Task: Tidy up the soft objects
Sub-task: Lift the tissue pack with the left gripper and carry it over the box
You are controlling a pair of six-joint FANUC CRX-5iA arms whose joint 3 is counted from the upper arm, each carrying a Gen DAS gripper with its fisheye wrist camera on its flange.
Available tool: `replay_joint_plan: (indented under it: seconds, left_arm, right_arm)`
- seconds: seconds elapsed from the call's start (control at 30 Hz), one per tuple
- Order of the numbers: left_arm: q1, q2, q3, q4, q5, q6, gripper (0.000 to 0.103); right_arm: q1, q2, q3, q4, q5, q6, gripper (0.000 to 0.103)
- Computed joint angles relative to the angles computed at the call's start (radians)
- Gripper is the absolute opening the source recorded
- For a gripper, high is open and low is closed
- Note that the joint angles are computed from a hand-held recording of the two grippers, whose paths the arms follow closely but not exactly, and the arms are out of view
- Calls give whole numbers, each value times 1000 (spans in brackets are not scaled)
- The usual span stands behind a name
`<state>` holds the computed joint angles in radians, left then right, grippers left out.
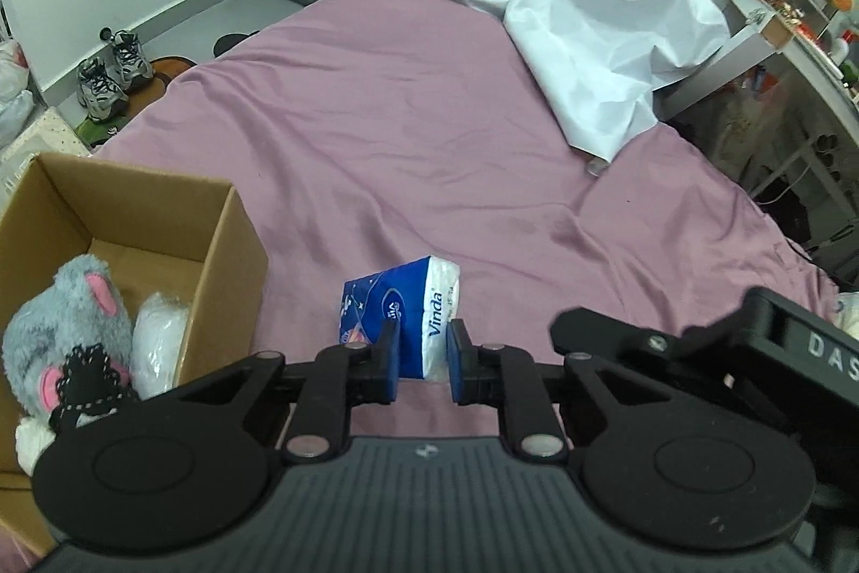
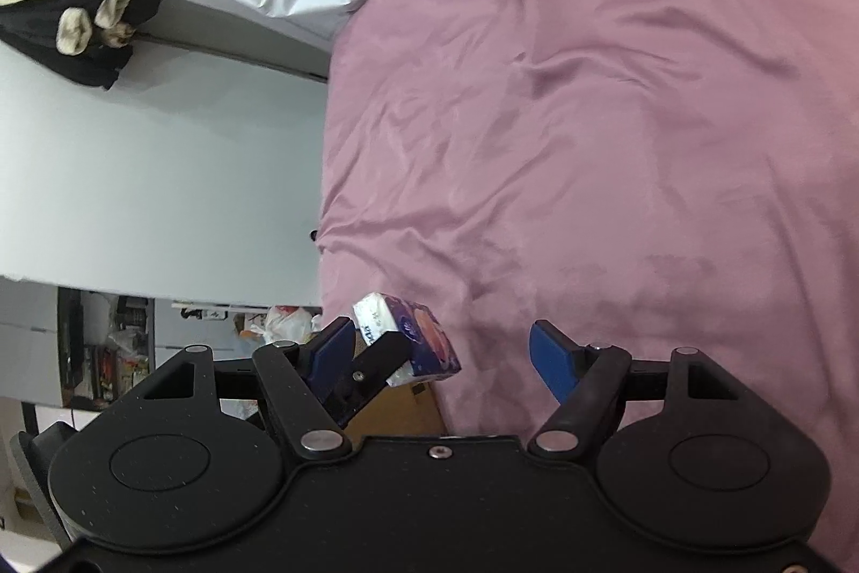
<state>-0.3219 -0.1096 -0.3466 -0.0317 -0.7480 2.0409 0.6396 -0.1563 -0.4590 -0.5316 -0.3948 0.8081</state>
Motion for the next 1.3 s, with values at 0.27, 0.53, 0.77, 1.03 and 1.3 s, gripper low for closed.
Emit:
replay_joint_plan:
  seconds: [0.27,0.53,0.77,1.03,1.3]
  left_arm:
    - [29,-92,-73,98,16,-86,16]
    - [64,-179,-113,102,-17,-107,16]
    - [117,-290,-151,136,-40,-181,16]
    - [161,-381,-168,127,-69,-231,16]
    - [225,-456,-211,152,-100,-285,16]
  right_arm:
    - [33,-22,4,-31,30,94,61]
    - [50,-29,48,-170,20,347,30]
    - [19,-49,81,-412,-8,645,28]
    - [18,-69,98,-580,-10,855,28]
    - [36,-47,122,-673,-19,985,23]
